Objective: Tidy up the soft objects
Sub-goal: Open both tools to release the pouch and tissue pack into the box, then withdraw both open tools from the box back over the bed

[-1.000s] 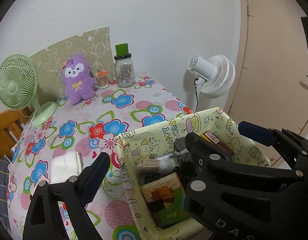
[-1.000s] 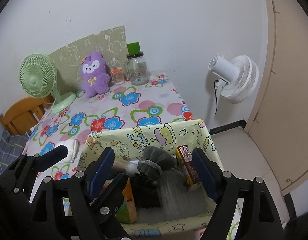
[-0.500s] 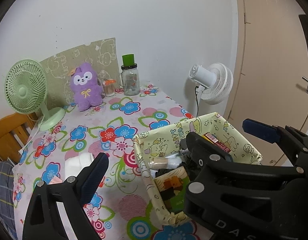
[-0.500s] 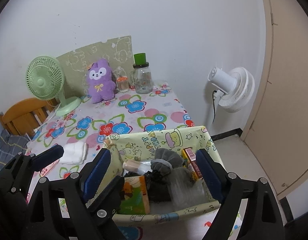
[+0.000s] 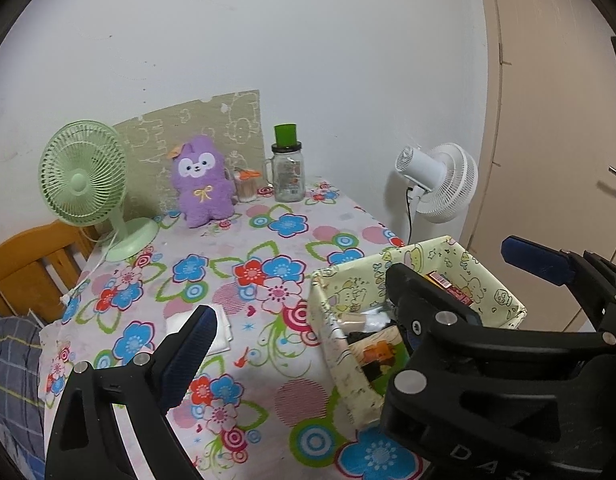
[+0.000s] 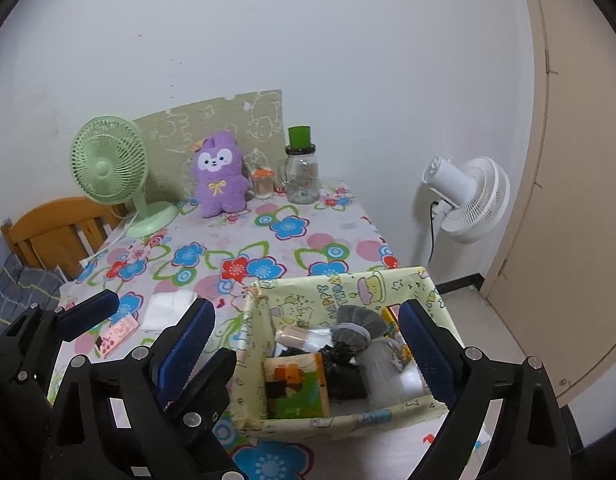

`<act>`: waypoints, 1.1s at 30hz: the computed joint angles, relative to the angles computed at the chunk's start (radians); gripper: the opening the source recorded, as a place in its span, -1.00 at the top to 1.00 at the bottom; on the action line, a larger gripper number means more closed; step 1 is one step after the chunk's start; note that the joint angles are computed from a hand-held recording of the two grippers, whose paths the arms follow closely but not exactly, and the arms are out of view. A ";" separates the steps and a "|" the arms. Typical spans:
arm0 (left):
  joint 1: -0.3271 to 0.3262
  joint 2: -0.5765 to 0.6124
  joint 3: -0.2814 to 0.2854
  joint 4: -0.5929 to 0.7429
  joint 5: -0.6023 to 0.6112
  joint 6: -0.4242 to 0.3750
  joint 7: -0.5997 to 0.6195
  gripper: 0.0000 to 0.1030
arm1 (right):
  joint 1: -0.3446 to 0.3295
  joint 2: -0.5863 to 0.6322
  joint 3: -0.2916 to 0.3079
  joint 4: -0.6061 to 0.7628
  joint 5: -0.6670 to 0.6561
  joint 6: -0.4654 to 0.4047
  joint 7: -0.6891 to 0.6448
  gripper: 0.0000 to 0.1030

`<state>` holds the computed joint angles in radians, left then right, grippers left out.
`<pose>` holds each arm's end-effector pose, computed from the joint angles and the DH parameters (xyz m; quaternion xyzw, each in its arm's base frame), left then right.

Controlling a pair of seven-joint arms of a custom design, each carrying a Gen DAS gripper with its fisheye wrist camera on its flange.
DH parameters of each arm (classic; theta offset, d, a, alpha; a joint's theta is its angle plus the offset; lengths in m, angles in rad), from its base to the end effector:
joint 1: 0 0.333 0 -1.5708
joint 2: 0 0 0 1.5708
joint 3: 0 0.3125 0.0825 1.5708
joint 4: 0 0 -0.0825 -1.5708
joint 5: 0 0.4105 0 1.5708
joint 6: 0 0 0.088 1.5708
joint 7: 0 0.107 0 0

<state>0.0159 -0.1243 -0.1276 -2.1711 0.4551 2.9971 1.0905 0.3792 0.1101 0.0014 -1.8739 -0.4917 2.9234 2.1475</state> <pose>0.5735 -0.0988 0.5403 -0.6082 0.6436 -0.3268 0.3304 0.6025 0.2729 0.5463 -0.6941 0.5492 -0.2798 0.3719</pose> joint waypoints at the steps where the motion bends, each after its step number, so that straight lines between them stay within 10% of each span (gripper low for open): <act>1: 0.002 -0.005 0.002 -0.005 0.000 0.002 0.000 -0.90 | 0.003 -0.002 0.000 -0.001 -0.008 0.000 0.006 -0.85; 33: 0.081 -0.089 0.042 -0.108 -0.033 0.046 0.045 -0.97 | 0.092 0.065 0.028 0.095 -0.080 -0.034 0.073 -0.92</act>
<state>0.0968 -0.2132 -0.0852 -2.2792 0.4222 3.0434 1.1358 0.4714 0.1746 0.0289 -1.7792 -0.5713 2.8896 2.2200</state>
